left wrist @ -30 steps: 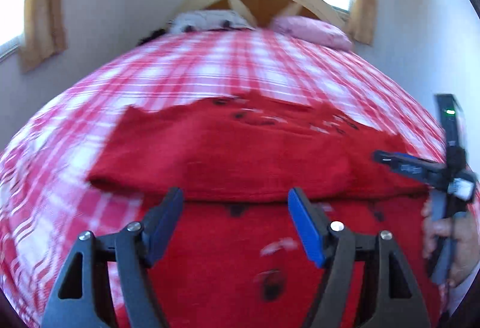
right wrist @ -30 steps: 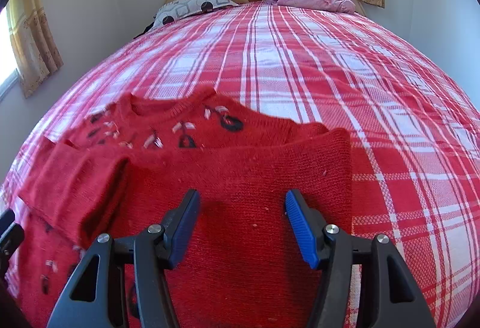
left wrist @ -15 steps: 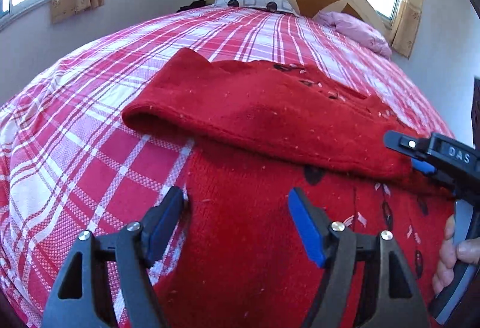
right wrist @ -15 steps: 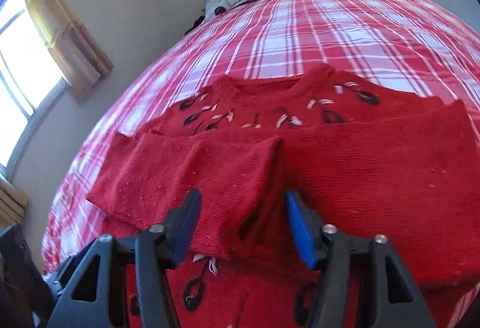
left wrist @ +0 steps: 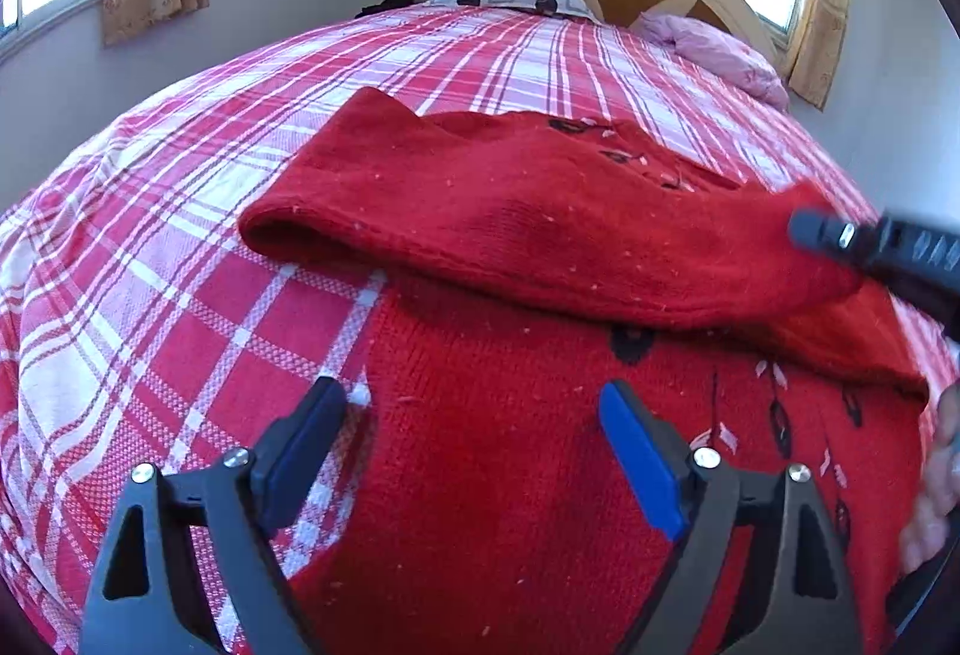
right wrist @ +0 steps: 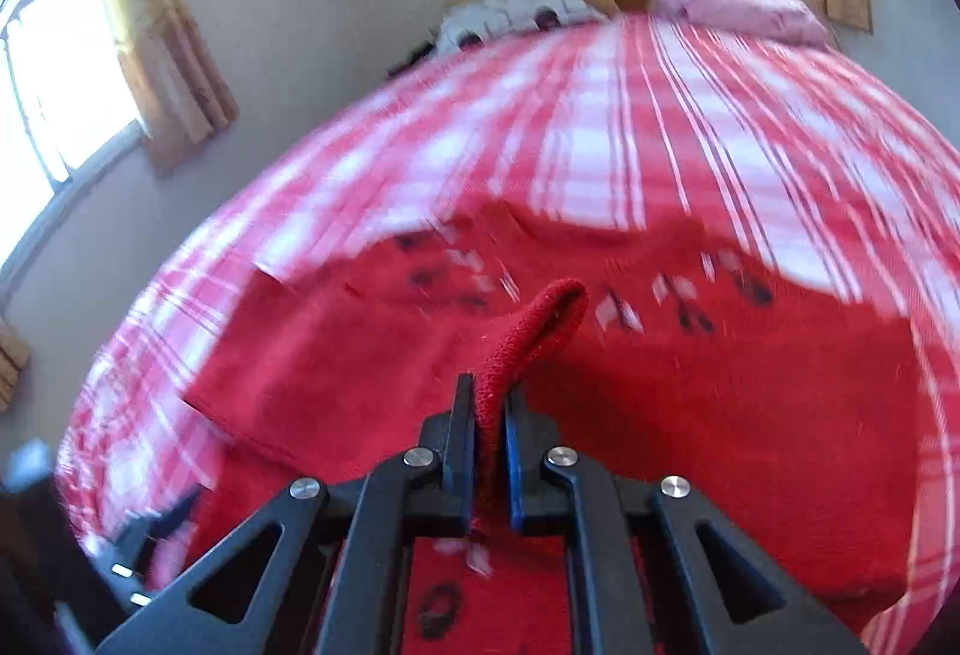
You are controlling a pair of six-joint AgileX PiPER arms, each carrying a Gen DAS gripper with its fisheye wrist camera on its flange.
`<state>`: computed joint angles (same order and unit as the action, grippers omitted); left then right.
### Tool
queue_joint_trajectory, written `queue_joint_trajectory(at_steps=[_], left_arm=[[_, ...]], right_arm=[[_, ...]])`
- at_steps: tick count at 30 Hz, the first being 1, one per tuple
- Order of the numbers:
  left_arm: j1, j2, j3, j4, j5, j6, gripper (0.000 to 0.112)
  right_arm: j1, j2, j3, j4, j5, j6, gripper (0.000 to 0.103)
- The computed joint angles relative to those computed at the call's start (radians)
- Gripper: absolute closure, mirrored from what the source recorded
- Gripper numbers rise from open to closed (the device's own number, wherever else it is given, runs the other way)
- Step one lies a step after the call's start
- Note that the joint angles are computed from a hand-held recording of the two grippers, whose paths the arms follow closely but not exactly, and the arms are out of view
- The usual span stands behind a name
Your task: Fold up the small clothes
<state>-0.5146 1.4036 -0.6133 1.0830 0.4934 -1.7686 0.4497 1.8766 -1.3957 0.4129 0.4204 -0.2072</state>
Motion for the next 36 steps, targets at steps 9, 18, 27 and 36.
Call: queue_joint_trajectory(at_steps=[9, 18, 27, 36], left_arm=[[0.176, 0.032, -0.106, -0.201, 0.017, 0.192, 0.023], [0.389, 0.133, -0.192, -0.293, 0.009, 0.204, 0.023], [0.362, 0.128, -0.178, -0.226, 0.031, 0.138, 0.021], [0.266, 0.169, -0.219, -0.206, 0.108, 0.185, 0.016]], right_arm=[[0.046, -0.053, -0.287, 0.143, 0.155, -0.092, 0.096], [0.005, -0.153, -0.181, 0.153, 0.095, -0.188, 0.096], [-0.203, -0.174, -0.064, 0.173, 0.093, -0.268, 0.097], [-0.339, -0.082, 0.221, 0.077, -0.060, -0.257, 0.097]])
